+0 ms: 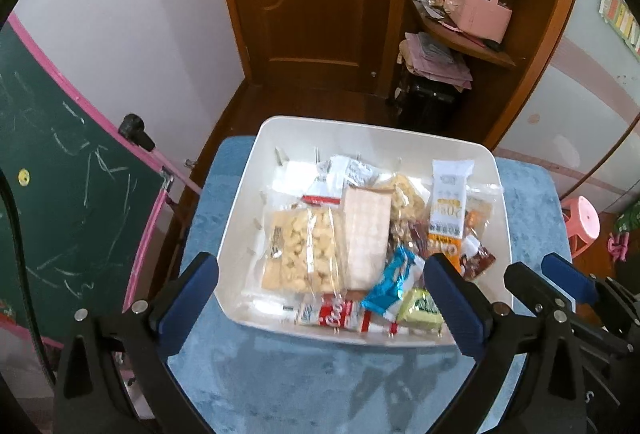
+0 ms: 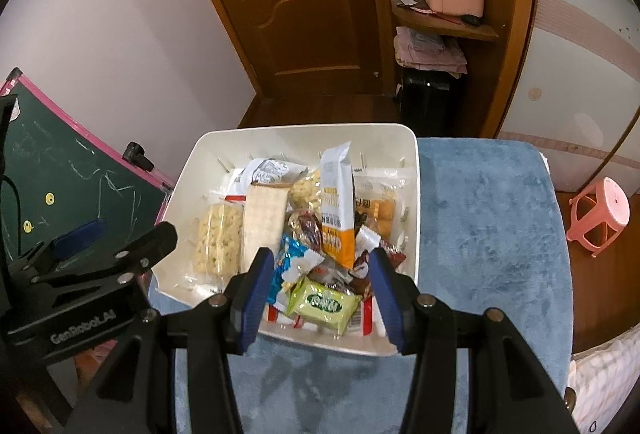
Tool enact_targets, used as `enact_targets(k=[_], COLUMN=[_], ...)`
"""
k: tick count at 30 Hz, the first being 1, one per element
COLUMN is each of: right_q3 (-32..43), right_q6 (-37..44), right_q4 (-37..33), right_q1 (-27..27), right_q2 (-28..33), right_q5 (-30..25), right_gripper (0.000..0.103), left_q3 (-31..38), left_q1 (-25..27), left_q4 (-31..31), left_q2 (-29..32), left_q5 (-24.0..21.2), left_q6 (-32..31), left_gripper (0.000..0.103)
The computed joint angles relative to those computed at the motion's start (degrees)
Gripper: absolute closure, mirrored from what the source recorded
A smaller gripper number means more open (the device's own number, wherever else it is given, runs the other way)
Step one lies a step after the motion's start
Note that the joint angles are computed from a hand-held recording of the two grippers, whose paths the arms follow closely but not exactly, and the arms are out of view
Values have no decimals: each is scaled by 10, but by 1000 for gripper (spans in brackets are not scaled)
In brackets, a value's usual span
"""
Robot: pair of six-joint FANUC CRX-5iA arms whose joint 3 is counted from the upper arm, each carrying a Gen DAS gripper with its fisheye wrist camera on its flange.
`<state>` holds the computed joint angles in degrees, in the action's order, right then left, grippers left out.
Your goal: Organize snacks
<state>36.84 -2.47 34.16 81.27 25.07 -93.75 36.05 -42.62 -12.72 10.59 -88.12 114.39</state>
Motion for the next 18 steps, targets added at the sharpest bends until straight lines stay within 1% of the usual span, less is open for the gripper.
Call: enact_targets(k=[5,10,13,18], right_q3=[-15,-27,-16,32], right_q6=[-30,-77,-106,-150], right_q4=[-5,-29,-45,-62], right_q1=[22,51,76,125], right_q2=[-4,-7,2,31], right_q5=[-19,-39,-61,-117], right_gripper=[53,53,53,53], left_q3=[-50,-123,-156,-197], left_q1=[-13,-33,-52,-84], left_q4=[10,26,23,22], left_q2=[-35,-87,-119,-179], left_q5=[6,11,4,-15], left_q6=[13,12,2,-5], left_gripper=[1,1,1,1])
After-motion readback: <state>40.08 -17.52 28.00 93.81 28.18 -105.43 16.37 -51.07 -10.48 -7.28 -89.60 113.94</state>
